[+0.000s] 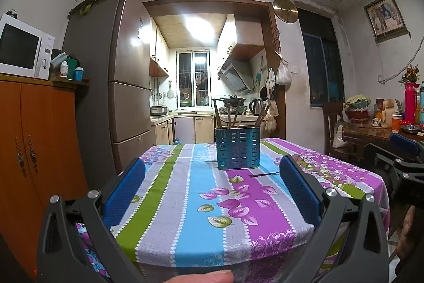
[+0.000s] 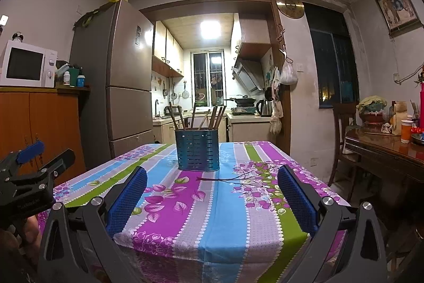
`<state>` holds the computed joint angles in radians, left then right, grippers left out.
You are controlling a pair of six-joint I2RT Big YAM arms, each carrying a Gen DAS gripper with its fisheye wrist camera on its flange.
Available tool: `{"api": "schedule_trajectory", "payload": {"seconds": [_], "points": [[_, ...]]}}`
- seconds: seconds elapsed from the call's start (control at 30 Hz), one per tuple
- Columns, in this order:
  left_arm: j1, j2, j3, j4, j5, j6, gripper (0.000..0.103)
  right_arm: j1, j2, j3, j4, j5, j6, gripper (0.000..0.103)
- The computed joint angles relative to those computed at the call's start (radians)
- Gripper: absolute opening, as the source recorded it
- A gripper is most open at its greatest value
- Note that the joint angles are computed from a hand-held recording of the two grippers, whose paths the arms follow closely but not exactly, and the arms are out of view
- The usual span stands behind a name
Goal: Organize utensils
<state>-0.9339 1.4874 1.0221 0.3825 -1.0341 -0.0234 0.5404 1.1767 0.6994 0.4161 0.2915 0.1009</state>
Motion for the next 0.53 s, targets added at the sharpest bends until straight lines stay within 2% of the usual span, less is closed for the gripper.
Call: {"api": "schedule_trajectory", "payload": {"seconds": [0.2, 0.3, 0.37, 0.53], "points": [[0.003, -0.002, -0.001, 0.001, 0.013, -0.003, 0.098, 0.0, 0.003, 0.0, 0.002, -0.002, 0.0, 0.098], [0.01, 0.001, 0.012, -0.032, 0.027, -0.021, 0.098, 0.001, 0.001, 0.0, 0.002, 0.0, 0.001, 0.098], [0.022, 0.005, 0.035, -0.112, 0.055, -0.07, 0.098, 0.0, 0.002, 0.0, 0.003, -0.001, 0.003, 0.098], [0.061, 0.049, 0.149, -0.421, 0.075, -0.258, 0.098, -0.004, 0.007, 0.01, -0.011, -0.013, 0.002, 0.098]]}}
